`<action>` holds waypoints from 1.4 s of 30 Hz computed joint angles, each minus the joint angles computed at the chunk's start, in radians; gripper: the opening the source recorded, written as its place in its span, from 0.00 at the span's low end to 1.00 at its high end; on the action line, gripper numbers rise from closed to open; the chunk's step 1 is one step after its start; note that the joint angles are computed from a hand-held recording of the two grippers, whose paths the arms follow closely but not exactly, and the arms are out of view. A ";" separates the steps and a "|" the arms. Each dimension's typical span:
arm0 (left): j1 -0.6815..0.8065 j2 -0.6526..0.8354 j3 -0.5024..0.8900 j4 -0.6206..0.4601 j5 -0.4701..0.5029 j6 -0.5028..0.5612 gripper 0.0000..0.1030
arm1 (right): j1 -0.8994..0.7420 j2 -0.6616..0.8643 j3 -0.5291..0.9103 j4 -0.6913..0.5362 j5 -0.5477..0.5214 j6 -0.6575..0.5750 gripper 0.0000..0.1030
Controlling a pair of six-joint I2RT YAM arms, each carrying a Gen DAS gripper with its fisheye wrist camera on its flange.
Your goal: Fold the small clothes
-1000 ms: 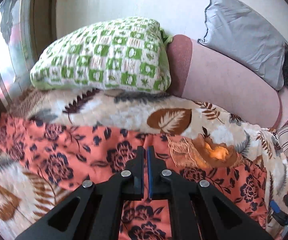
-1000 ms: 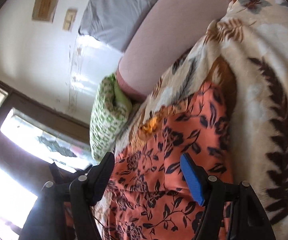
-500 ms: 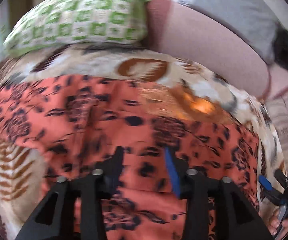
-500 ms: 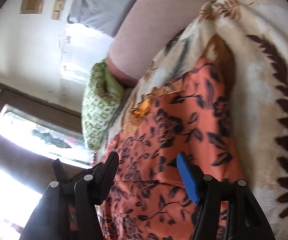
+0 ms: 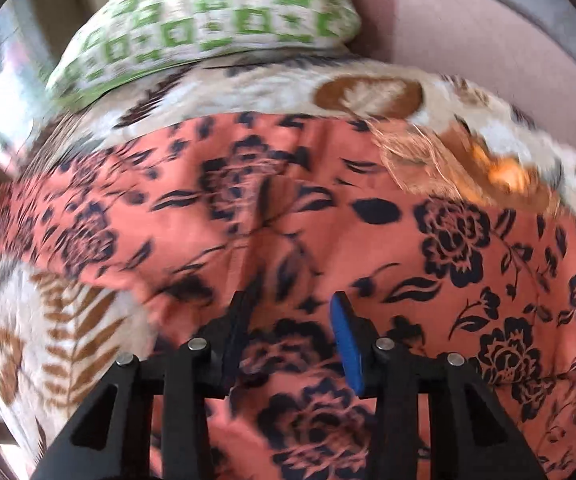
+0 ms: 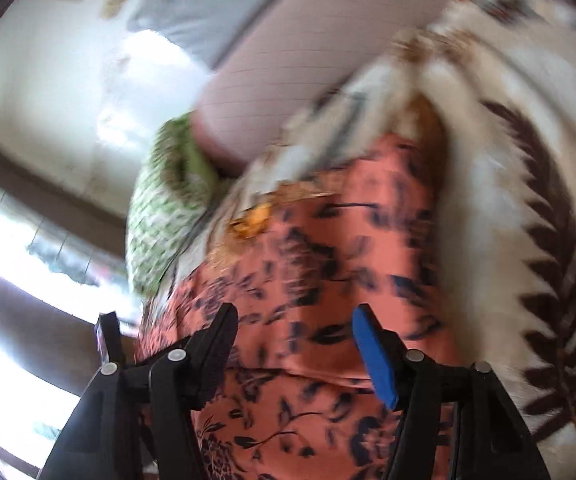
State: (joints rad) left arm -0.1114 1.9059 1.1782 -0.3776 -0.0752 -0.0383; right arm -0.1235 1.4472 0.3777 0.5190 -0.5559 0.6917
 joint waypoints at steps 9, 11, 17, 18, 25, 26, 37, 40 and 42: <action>0.421 -0.182 -0.074 -0.119 0.282 0.134 0.59 | 0.156 0.141 0.123 -0.133 0.088 0.003 0.35; 0.560 -0.190 -0.031 -0.189 0.346 0.173 0.70 | 0.159 0.070 0.084 -0.089 0.092 0.001 0.35; 0.908 -0.052 0.217 -0.353 0.447 0.230 0.73 | 0.328 0.029 0.070 0.063 0.147 0.067 0.85; 0.948 -0.013 0.269 -0.381 0.467 0.223 0.73 | 0.371 0.038 0.076 0.082 0.163 0.078 0.85; 1.050 0.195 0.516 -0.473 0.629 0.078 0.73 | 0.601 0.078 0.052 0.194 0.280 0.032 0.71; 1.048 0.215 0.534 -0.467 0.654 0.044 0.72 | 0.617 0.088 0.051 0.198 0.288 0.019 0.60; 0.903 0.424 0.728 -0.344 0.616 -0.229 0.51 | 0.600 0.116 0.128 0.068 0.340 -0.111 0.26; 0.884 0.485 0.765 -0.281 0.637 -0.312 0.61 | 0.552 0.114 0.113 0.082 0.301 -0.099 0.26; 0.878 0.508 0.764 -0.222 0.651 -0.371 0.61 | 0.540 0.112 0.109 0.086 0.294 -0.099 0.26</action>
State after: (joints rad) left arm 0.7667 2.4141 1.9419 -0.5992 0.5760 -0.4094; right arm 0.4168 1.5595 0.4871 0.6052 -0.2623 0.5929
